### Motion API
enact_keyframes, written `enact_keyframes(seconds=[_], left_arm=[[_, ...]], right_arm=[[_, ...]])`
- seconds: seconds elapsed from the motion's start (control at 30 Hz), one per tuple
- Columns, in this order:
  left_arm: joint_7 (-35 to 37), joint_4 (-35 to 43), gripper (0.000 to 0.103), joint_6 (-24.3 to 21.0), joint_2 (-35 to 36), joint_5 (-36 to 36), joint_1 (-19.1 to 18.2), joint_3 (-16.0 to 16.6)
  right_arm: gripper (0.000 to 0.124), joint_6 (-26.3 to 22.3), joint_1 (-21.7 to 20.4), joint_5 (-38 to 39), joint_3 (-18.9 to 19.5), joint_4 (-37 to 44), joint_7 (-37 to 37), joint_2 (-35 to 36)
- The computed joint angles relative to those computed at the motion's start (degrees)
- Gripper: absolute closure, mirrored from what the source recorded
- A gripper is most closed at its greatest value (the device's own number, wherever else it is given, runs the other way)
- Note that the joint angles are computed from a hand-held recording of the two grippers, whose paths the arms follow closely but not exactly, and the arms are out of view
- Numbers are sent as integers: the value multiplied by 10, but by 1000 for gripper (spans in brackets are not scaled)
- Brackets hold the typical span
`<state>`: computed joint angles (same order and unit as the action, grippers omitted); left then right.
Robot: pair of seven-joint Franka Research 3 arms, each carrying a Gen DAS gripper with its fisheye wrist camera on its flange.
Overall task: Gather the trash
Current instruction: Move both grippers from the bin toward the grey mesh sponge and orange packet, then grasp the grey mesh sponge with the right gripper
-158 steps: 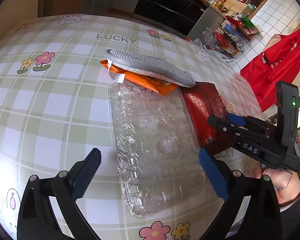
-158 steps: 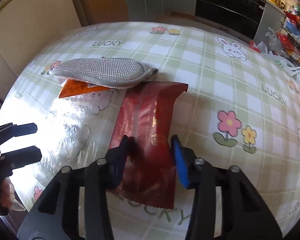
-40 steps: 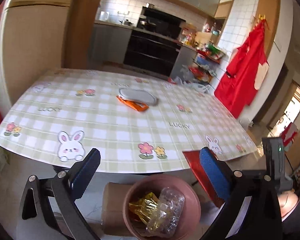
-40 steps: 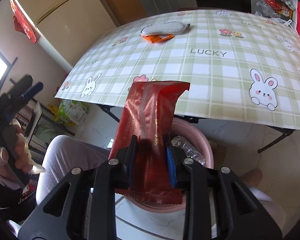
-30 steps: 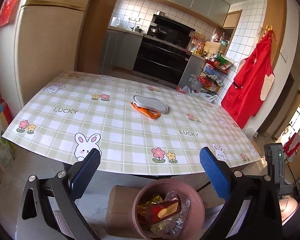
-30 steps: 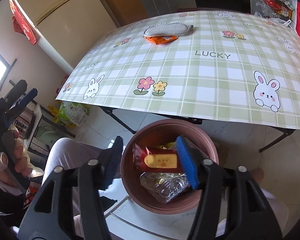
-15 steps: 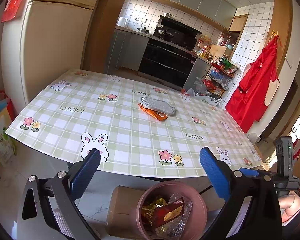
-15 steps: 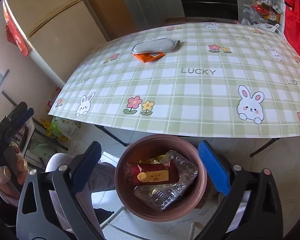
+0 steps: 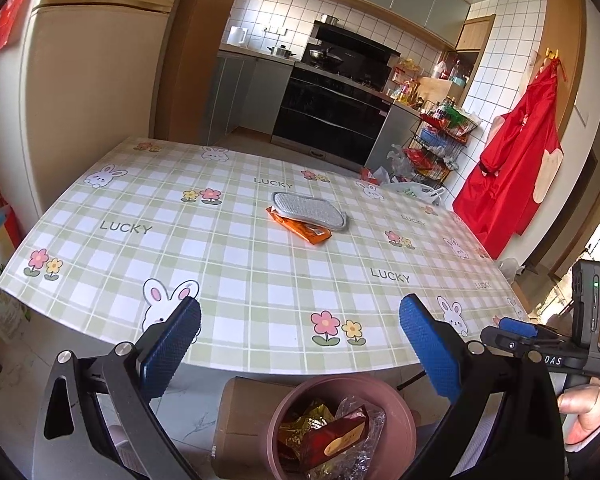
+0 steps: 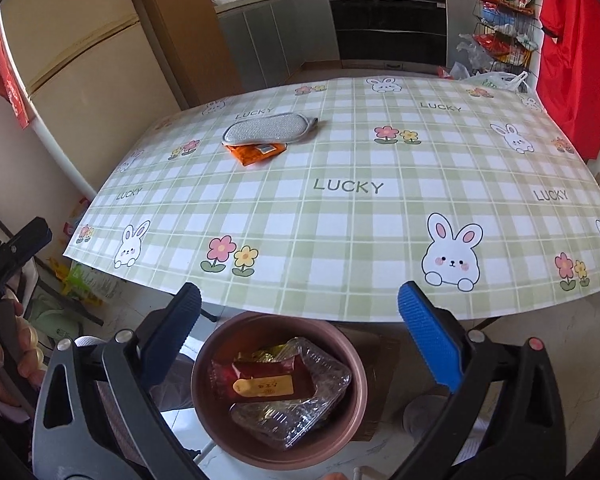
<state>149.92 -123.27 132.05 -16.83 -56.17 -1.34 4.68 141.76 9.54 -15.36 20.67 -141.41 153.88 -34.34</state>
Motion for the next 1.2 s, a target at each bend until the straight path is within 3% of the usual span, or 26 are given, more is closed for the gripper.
enact_keyframes(seconds=[0.4, 0.57, 0.73, 0.9, 1.2], left_arm=[[-16, 75, 6, 31, 81, 22, -18, -51], [-34, 110, 6, 59, 129, 38, -15, -75], [-81, 155, 6, 87, 188, 69, 7, -93], [-107, 200, 6, 98, 237, 93, 36, -113], [-139, 278, 6, 69, 311, 122, 74, -152]], right_arm=[[27, 60, -25, -13, -33, -1, -31, 51], [27, 79, -25, -25, -69, 64, -136, 135], [27, 63, -12, -93, -101, 220, -284, 287], [28, -14, 18, -86, -138, 415, -446, 455], [28, -164, 46, -5, -177, 671, -642, 653]])
